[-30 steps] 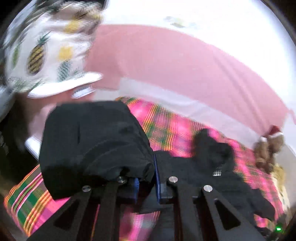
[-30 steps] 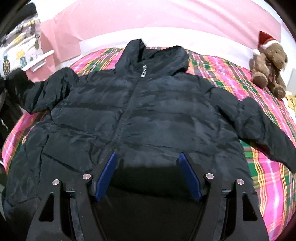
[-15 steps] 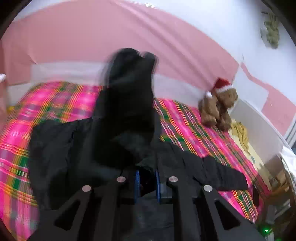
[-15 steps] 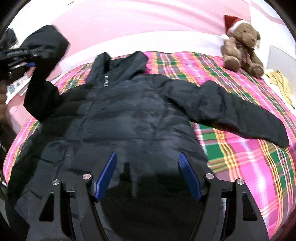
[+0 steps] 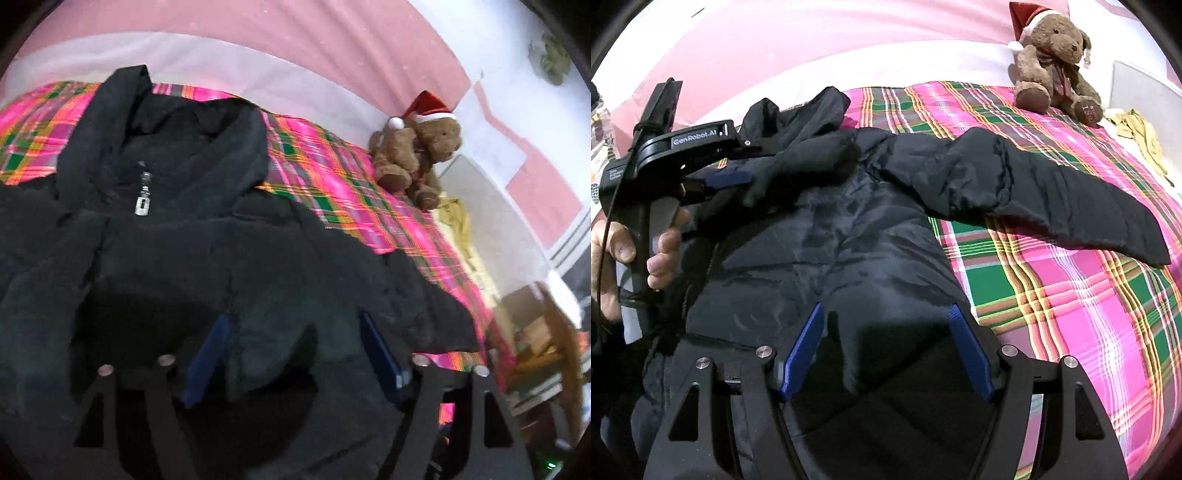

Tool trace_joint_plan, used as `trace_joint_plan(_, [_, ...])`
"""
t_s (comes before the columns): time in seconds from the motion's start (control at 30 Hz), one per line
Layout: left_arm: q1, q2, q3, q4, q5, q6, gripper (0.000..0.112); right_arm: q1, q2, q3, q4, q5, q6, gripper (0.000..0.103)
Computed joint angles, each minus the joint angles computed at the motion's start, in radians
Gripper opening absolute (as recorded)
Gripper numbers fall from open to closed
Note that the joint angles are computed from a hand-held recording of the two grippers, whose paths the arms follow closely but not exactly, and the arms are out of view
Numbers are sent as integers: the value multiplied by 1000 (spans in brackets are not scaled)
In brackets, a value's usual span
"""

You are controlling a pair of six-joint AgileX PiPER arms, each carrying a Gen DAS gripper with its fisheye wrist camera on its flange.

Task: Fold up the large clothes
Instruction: 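Carry the held sleeve across the jacket body with the left tool and release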

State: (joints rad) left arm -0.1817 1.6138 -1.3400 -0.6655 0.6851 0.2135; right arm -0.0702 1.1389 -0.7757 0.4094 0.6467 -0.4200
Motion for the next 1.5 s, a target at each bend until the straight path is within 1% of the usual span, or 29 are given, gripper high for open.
trace_joint_plan(0.07, [24,-54,17,-57,35,64,81,-3,-3,-10,4,5,1,70])
trace_joint_plan(0.1, [36,-69,21,-79,38,98,82,-11,-8,-18,17,9,-7,70])
trace_joint_plan(0.17, [80,-132,34,-109,69,156,86,-8,-9,-36,23,7,-3,70])
trace_joint_plan(0.23, [150,-174,37,-92,87,200,86,15,0,-64,9,0,21,70])
trace_joint_plan(0.3, [209,-198,34,-9,52,194,86,62,28,-106,-26,-17,64,70])
trace_joint_plan(0.4, [298,-153,-11,203,12,86,86,118,109,-187,-28,-37,77,70])
trace_joint_plan(0.47, [368,-84,-56,308,12,19,85,165,175,-252,-54,-52,106,70])
trace_joint_plan(0.53, [438,-11,-101,321,41,3,76,215,269,-344,-88,-58,138,64])
trace_joint_plan(0.57, [463,20,-118,313,57,4,73,234,321,-396,-101,-51,153,57])
trace_joint_plan(0.6, [483,51,-132,308,64,9,73,264,391,-471,-150,-38,202,52])
trace_joint_plan(0.67, [495,83,-125,300,47,24,72,291,486,-569,-174,-37,212,50])
trace_joint_plan(0.7, [488,86,-102,297,27,30,71,299,545,-629,-181,-21,223,50])
trace_joint_plan(0.8, [440,80,-25,358,-59,9,72,300,699,-761,-233,53,304,49])
trace_joint_plan(0.83, [432,73,-8,366,-81,11,72,294,733,-773,-234,68,314,49])
trace_joint_plan(0.87, [424,62,18,371,-105,12,72,281,745,-753,-196,54,283,48])
trace_joint_plan(0.9, [422,57,28,368,-113,16,72,267,736,-699,-144,5,233,48])
trace_joint_plan(0.97, [441,68,24,327,-107,58,72,261,720,-657,-131,-28,217,48])
trace_joint_plan(1.03, [451,85,-3,311,-84,72,71,267,717,-658,-161,-24,239,48])
trace_joint_plan(1.07, [460,80,-23,304,-47,75,71,269,720,-670,-171,-7,249,48])
trace_joint_plan(1.1, [471,72,-32,274,-22,98,71,265,722,-693,-176,23,255,48])
trace_joint_plan(1.13, [496,53,-34,211,0,152,71,264,719,-710,-188,45,266,48])
trace_joint_plan(1.17, [520,34,-32,153,8,205,71,261,703,-721,-196,53,272,48])
trace_joint_plan(1.2, [535,20,-33,132,4,230,71,259,678,-714,-197,30,269,48])
trace_joint_plan(1.27, [540,34,-64,182,-16,200,71,251,647,-710,-205,5,274,48])
trace_joint_plan(1.33, [538,99,-120,247,14,124,71,243,682,-776,-198,39,277,48])
trace_joint_plan(1.37, [535,124,-127,258,18,110,71,242,712,-811,-199,56,279,48])
trace_joint_plan(1.43, [508,138,-92,311,-42,95,72,245,771,-868,-221,89,297,48])
trace_joint_plan(1.5, [491,134,-69,338,-75,79,72,243,834,-914,-213,130,293,48])
